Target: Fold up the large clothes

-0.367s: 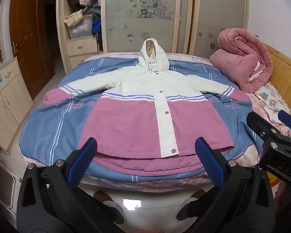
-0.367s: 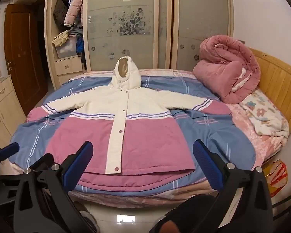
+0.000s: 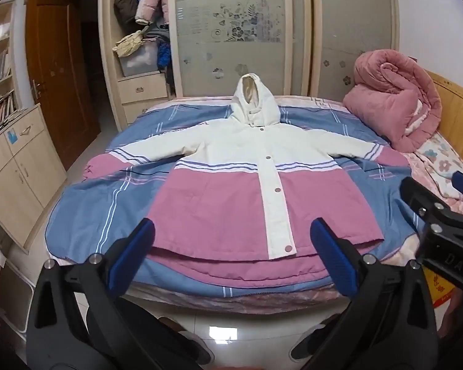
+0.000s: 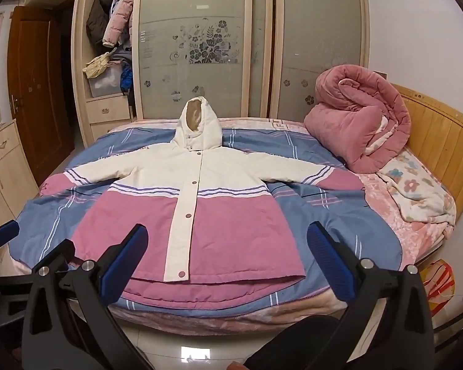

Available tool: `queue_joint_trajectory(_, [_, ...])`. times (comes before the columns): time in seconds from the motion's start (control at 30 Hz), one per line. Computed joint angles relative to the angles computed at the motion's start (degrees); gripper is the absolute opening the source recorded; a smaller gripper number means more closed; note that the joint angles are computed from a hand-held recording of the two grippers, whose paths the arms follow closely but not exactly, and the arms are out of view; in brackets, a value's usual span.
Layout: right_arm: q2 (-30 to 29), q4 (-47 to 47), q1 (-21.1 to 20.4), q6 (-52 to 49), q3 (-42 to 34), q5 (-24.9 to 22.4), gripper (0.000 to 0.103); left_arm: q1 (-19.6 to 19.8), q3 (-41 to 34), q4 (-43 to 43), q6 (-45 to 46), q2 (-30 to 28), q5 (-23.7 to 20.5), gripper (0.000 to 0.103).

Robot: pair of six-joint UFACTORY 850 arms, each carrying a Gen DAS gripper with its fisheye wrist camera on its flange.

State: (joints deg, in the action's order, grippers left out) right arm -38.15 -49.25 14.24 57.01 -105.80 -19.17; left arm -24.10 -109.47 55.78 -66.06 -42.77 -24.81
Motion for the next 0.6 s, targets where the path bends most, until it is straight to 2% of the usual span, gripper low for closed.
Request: queue_joint_trajectory(0.6, [-0.8,3.3,-0.4,-1.6,-0.9,-0.2,0.102,0.3,-0.8,2.2,-2.8,-0.3,-0.3,0.101])
